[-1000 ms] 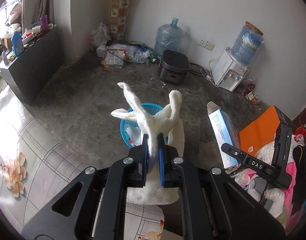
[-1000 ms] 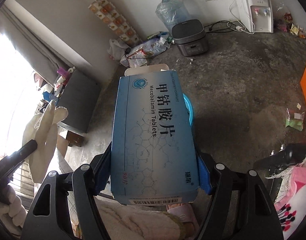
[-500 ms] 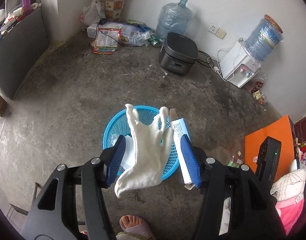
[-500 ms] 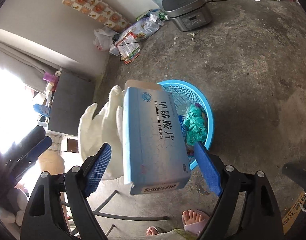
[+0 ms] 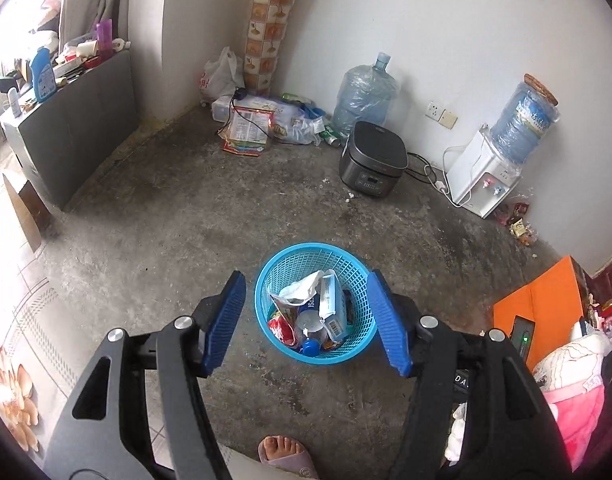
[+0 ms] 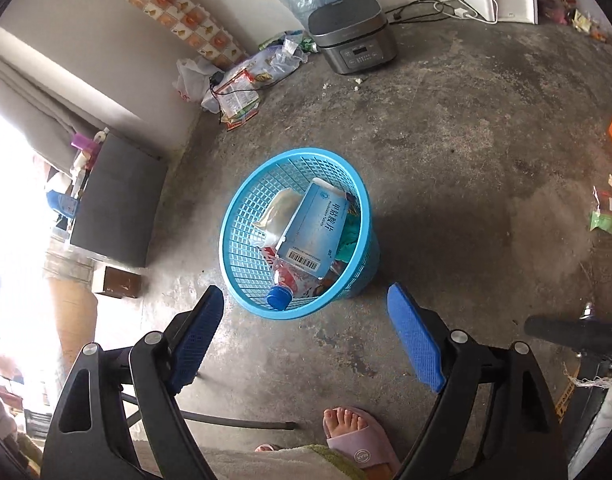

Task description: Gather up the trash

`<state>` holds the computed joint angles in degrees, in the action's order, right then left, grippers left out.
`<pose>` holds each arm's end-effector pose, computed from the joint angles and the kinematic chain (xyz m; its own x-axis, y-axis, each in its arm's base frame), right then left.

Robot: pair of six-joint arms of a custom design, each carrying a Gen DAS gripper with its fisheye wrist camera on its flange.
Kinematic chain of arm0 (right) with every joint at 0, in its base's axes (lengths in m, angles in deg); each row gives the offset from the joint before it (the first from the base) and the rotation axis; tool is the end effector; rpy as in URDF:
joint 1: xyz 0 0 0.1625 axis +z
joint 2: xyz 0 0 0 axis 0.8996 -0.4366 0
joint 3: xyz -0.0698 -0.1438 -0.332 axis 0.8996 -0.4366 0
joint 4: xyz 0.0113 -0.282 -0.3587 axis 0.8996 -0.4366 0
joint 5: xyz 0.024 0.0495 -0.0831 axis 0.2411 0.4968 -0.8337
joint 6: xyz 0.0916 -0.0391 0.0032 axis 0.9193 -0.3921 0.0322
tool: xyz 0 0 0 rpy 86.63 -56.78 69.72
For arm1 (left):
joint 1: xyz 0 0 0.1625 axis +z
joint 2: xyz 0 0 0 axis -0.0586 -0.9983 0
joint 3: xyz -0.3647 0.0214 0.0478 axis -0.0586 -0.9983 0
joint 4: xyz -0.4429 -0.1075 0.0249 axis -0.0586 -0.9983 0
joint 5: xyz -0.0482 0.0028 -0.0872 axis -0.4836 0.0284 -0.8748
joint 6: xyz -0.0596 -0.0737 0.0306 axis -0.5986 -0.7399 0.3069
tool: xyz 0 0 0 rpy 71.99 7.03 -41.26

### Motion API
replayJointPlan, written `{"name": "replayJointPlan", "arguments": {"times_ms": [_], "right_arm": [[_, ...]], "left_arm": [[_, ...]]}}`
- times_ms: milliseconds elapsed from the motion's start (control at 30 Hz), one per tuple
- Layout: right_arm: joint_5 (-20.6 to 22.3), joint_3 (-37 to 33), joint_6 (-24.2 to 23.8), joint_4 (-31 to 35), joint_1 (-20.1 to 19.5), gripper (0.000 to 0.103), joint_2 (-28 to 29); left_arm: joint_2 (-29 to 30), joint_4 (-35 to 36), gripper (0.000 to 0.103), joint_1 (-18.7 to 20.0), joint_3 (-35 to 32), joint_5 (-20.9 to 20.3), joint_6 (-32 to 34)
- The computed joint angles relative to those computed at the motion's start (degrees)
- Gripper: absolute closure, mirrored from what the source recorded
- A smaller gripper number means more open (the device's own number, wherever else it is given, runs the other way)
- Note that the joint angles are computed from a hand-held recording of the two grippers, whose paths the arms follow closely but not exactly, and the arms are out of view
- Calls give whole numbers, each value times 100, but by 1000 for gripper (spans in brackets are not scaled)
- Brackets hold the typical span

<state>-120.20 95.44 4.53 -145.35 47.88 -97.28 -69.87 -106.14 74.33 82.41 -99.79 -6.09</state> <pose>0.3323 -0.6141 -0.0234 -0.9169 0.3031 0.2596 0.0971 0.8004 -0.5915 -0.0370 -0.6667 0.4322 -0.8497 0.1668 -0.5002 0.4242 0.7796 -0.4607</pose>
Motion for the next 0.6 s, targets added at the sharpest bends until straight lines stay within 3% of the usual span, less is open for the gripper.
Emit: {"name": "replayJointPlan", "arguments": {"times_ms": [133,233,333,433,600], "right_arm": [[-269,-48,-823,-321,441,21,-39],[-360,-124,-1621,-720,825,21,-6],[-347,-300,-2348,-990,1216,21,90],[-316,-464,-3047,-1399,1575,12,237],[-347,-804,-4085,-1851,2113,7,555]], "left_arm": [[-1047,-28,28,-265,647,3,-187],[-1868,-84,18,-537,1156,389,-430],[-2676,-42,9,-930,1670,1245,-957],[-3435,274,9,-1254,2129,1937,-1538],[-4619,1714,9,-1833,2773,3282,-3141]]}}
